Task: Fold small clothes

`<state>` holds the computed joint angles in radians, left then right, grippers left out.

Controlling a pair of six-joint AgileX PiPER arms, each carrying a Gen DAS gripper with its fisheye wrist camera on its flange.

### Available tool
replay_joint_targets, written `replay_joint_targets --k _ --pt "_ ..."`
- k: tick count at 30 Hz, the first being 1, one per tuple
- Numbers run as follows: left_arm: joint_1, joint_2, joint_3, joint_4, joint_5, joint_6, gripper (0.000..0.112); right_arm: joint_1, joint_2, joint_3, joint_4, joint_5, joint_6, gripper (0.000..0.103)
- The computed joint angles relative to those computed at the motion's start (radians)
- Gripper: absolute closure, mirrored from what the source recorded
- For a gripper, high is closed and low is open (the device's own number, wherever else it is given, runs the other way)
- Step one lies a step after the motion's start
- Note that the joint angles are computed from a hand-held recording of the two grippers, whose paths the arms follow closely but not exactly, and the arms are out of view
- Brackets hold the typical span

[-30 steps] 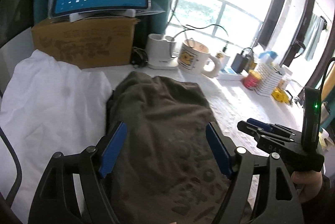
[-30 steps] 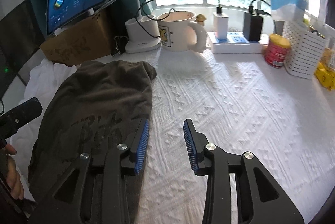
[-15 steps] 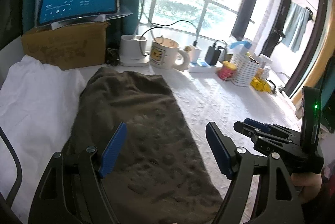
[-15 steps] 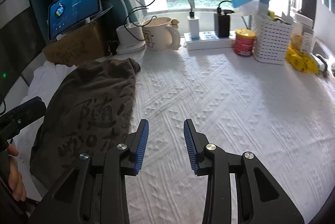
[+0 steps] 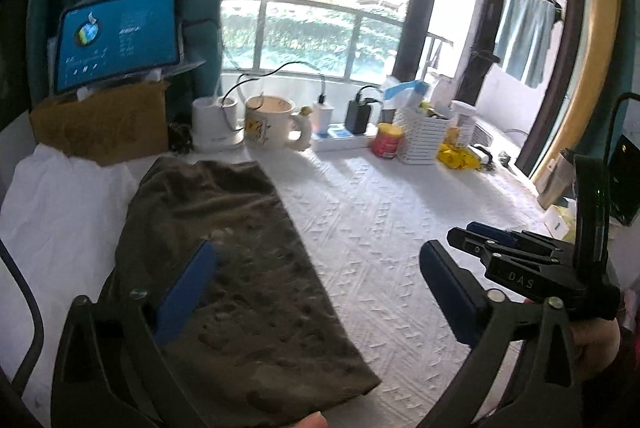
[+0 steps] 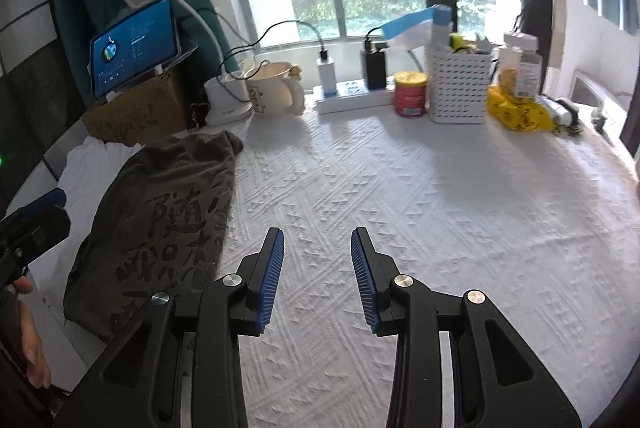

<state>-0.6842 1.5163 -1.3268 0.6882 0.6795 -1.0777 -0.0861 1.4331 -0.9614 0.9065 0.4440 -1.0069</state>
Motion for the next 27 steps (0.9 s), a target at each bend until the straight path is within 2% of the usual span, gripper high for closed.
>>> replay_joint_targets --k 2,10,20,27 --pt "-0.024 0.009 -0.024 0.018 0.021 0.003 0.011 -0.024 -0.025 0.012 0.004 0.010 -0.004 0.057" --pt "-0.108 0.040 -0.120 0.078 0.127 0.006 0.011 -0.127 -0.127 0.047 0.008 0.055 -0.024 0.057" --pt "-0.164 0.012 -0.165 0.243 0.147 -0.041 0.011 -0.257 -0.238 0.032 0.050 0.134 -0.084 0.057" --pt "-0.227 0.000 -0.194 0.372 0.193 -0.062 0.011 -0.322 -0.325 0.019 0.097 0.187 -0.132 0.057"
